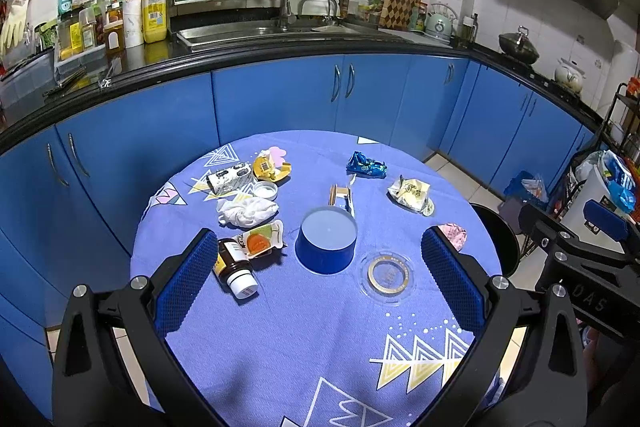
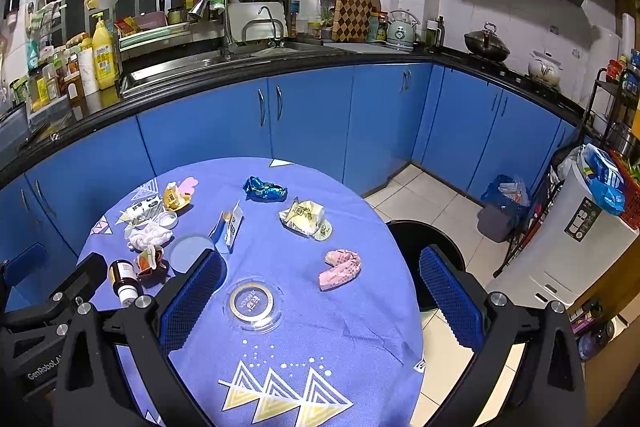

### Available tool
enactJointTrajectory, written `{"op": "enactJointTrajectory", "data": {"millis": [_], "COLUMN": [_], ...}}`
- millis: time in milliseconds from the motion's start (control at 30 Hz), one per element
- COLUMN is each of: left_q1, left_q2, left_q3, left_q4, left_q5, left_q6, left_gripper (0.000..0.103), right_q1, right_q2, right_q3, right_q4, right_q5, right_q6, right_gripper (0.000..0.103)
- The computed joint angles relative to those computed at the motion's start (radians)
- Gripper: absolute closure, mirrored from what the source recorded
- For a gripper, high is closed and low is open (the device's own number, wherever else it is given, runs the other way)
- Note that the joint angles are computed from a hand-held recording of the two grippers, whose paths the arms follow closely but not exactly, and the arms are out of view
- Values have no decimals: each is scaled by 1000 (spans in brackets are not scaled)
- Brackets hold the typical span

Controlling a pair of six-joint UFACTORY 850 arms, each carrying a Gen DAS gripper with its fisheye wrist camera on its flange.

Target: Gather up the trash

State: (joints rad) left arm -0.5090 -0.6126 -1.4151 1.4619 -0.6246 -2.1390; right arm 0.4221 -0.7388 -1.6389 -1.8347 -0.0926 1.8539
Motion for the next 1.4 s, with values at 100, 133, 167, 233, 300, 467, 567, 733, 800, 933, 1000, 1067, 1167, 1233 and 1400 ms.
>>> {"op": "enactJointTrajectory", "data": {"millis": [100,133,167,233,300,467,567,733,800,933,1000,1067,1167,1233,1400], "left_q1": [-1,-1,-1,-1,0,-1,-2,-4,-4,-4,-4,-4,-2,0,2], "left_q2": [1,0,-1,0,-1,-7,-7,-10,-11,-13,-16,-15,-17,-15,-17], "left_q3": [3,3,3,6,6,-3,-2,-3,-5,-7,-7,-5,-3,3,4], "left_q4": [1,3,3,8,10,-1,0,5,1,2,3,6,4,8,7], "left_q5": [0,0,-1,-2,-1,-3,-5,-7,-11,-9,-9,-10,-7,-4,-3], "left_q6": [-8,-10,-8,-10,-15,-7,-7,-10,-7,-13,-16,-18,-21,-28,-31], "left_gripper": [3,3,3,3,3,3,3,3,3,3,3,3,3,3,3], "right_q1": [0,1,0,0,1,2,1,1,2,1,1,1,1,2,2], "right_q2": [-2,-2,-2,-3,-1,-2,0,-2,-1,-4,-7,-8,-10,-12,-19], "right_q3": [-4,-4,-6,-9,-5,-8,-3,-6,-5,-8,-10,-10,-10,-11,-20], "right_q4": [28,40,80,127,93,119,65,101,101,133,145,141,163,159,238], "right_q5": [4,1,3,6,2,3,3,3,2,3,6,5,6,3,5], "right_q6": [-30,-44,-84,-131,-98,-125,-72,-107,-107,-141,-154,-151,-176,-175,-256], "right_gripper": [6,6,6,6,6,6,6,6,6,6,6,6,6,6,6]}}
